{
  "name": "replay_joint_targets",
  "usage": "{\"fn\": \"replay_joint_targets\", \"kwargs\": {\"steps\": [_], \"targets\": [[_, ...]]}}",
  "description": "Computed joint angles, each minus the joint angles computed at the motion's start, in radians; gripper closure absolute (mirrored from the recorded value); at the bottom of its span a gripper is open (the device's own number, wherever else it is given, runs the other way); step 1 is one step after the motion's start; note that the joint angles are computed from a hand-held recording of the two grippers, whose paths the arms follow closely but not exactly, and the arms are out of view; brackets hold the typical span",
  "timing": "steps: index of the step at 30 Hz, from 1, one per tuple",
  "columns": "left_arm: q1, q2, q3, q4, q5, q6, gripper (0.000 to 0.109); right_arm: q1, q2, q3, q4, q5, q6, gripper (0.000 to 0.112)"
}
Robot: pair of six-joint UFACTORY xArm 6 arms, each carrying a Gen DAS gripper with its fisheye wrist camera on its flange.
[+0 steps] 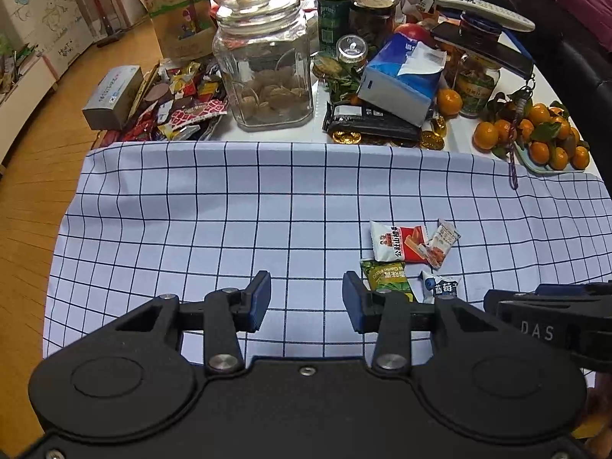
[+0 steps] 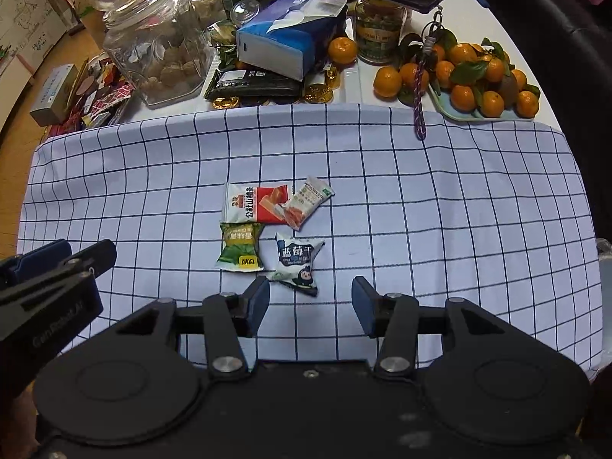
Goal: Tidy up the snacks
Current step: 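Move both open tools back over the remaining snack packets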
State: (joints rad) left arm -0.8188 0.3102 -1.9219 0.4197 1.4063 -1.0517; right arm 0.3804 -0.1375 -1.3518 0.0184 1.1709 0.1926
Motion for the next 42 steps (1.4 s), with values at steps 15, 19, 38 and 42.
{"fn": "replay_joint_targets", "kwargs": {"steps": [15,19,38,42], "targets": [[0.085,0.087,-0.051,-0.179,0.006,0.085,0.059,-0.07,0.247,-0.16,0.133,0.141,0.085,0.063],[0.099,0.092,-0.056,-0.222,-0.007,0.095,0.059,-0.082,0.293,-0.198,0.175,0.182,0.108,0.063],[0.148,0.098,-0.053,-0.31,-0.045,0.074,0.059,0.007,0.366,-0.239,0.069,0.155,0.171,0.064],[0.154,0.104,-0.056,-0.323,-0.047,0.071,0.059,0.022,0.382,-0.244,0.054,0.161,0.196,0.065]]}}
